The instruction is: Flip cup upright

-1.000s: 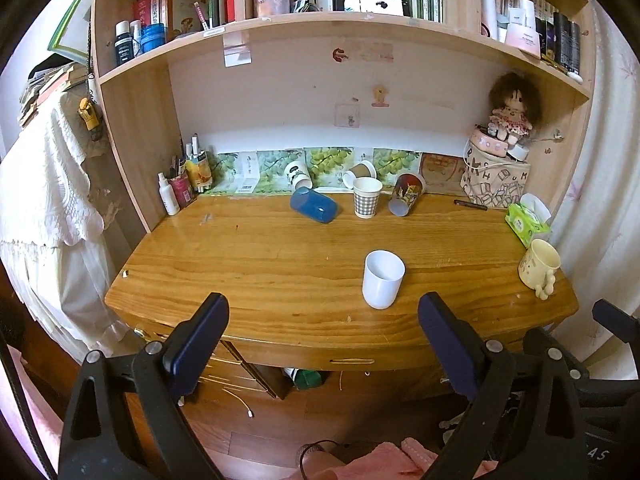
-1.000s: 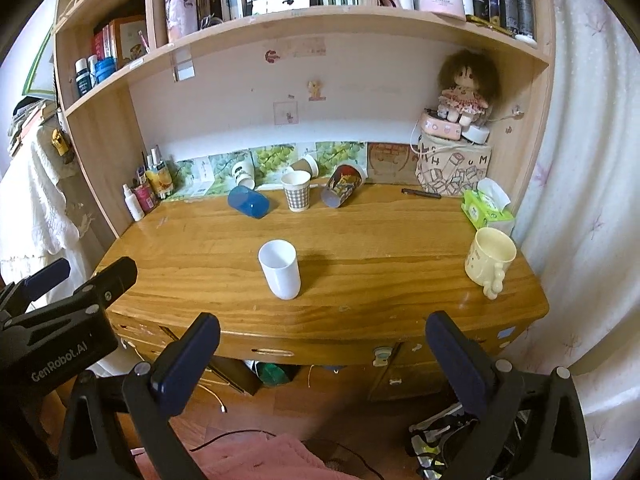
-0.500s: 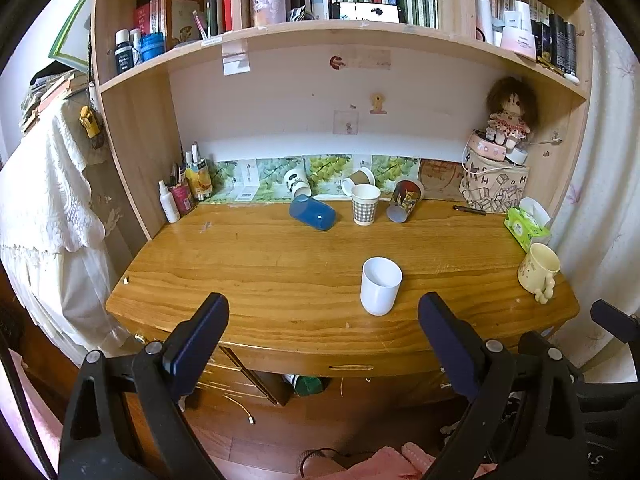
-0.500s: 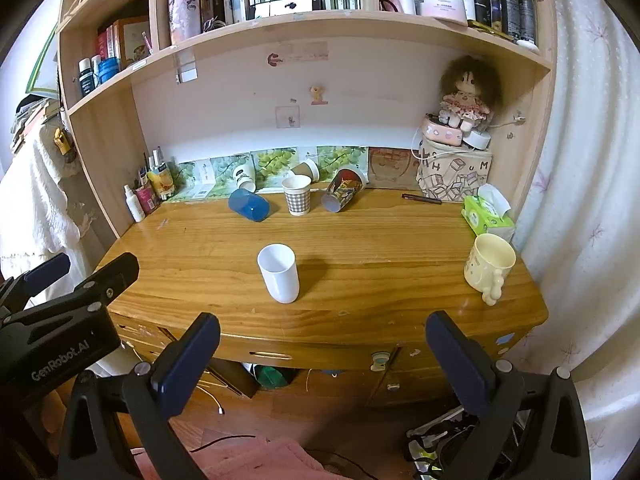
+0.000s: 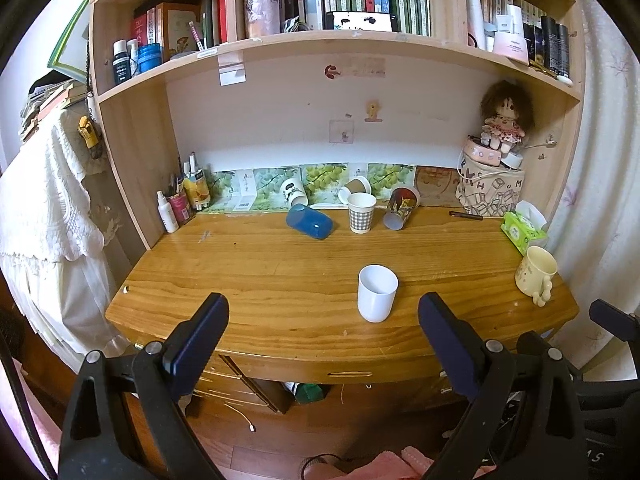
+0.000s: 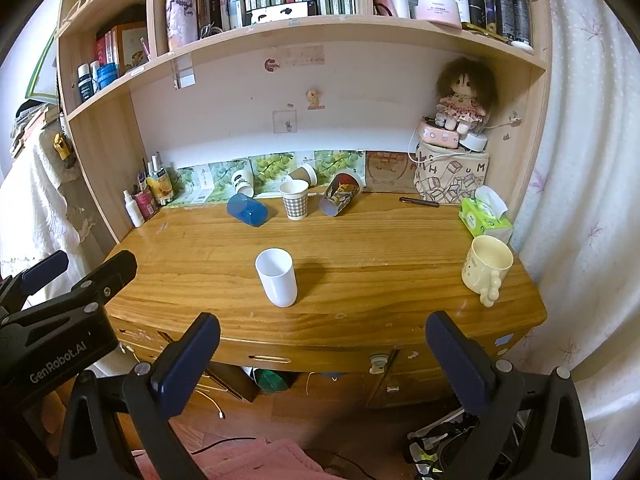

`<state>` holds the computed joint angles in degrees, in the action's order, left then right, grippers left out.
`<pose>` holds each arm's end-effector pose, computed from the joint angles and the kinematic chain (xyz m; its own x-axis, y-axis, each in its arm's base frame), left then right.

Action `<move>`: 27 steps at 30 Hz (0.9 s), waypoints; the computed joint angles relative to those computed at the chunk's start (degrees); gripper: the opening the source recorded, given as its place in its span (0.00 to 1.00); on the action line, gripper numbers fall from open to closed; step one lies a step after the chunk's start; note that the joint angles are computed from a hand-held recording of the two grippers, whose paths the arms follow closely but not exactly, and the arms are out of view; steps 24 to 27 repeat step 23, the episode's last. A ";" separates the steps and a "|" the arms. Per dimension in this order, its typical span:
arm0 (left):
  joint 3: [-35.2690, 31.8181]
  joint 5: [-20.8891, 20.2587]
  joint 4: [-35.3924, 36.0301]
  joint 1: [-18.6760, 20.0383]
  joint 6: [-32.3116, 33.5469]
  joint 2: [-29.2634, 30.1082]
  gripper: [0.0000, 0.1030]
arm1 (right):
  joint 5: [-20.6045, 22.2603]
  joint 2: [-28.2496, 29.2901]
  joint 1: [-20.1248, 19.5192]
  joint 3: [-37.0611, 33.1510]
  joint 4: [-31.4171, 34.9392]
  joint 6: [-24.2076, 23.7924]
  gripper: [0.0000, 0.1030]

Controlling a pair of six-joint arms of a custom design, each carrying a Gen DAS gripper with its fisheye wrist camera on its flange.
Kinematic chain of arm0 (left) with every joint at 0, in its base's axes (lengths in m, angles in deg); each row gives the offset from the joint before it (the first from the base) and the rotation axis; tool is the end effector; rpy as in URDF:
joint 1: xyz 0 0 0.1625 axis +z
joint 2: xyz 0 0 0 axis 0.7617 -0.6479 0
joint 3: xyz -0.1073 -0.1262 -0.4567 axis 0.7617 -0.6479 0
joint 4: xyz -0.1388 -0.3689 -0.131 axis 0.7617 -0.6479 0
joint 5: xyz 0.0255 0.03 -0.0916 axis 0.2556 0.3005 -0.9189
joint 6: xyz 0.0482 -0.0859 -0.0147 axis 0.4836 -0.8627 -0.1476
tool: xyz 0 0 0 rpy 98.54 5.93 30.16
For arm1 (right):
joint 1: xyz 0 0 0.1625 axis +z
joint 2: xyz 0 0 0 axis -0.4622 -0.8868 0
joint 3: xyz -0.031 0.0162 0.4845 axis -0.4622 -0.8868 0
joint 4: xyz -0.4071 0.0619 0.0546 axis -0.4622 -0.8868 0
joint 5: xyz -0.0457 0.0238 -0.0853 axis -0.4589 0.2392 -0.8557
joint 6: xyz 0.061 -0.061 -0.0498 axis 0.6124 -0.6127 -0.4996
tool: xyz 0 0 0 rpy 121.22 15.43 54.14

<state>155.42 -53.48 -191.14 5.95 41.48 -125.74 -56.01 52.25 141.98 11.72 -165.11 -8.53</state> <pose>-0.1800 -0.6485 0.3059 -0.6781 -0.0915 -0.7292 0.5542 0.5881 -0.5891 0.3719 -0.6536 0.1167 -0.7383 -0.1177 0.6641 -0.5533 0.6688 -0.4966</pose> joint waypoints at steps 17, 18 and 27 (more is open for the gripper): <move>0.65 -0.60 -6.74 -0.64 4.97 0.57 0.94 | -0.43 0.24 0.34 -0.40 -0.83 -0.18 1.00; 0.65 -0.67 -6.82 -0.64 4.99 0.57 0.94 | -0.43 0.17 0.31 -0.26 -0.88 -0.17 1.00; 0.67 -0.62 -6.74 -0.64 4.95 0.54 0.94 | -1.16 0.50 0.73 -0.76 -1.23 -0.59 1.00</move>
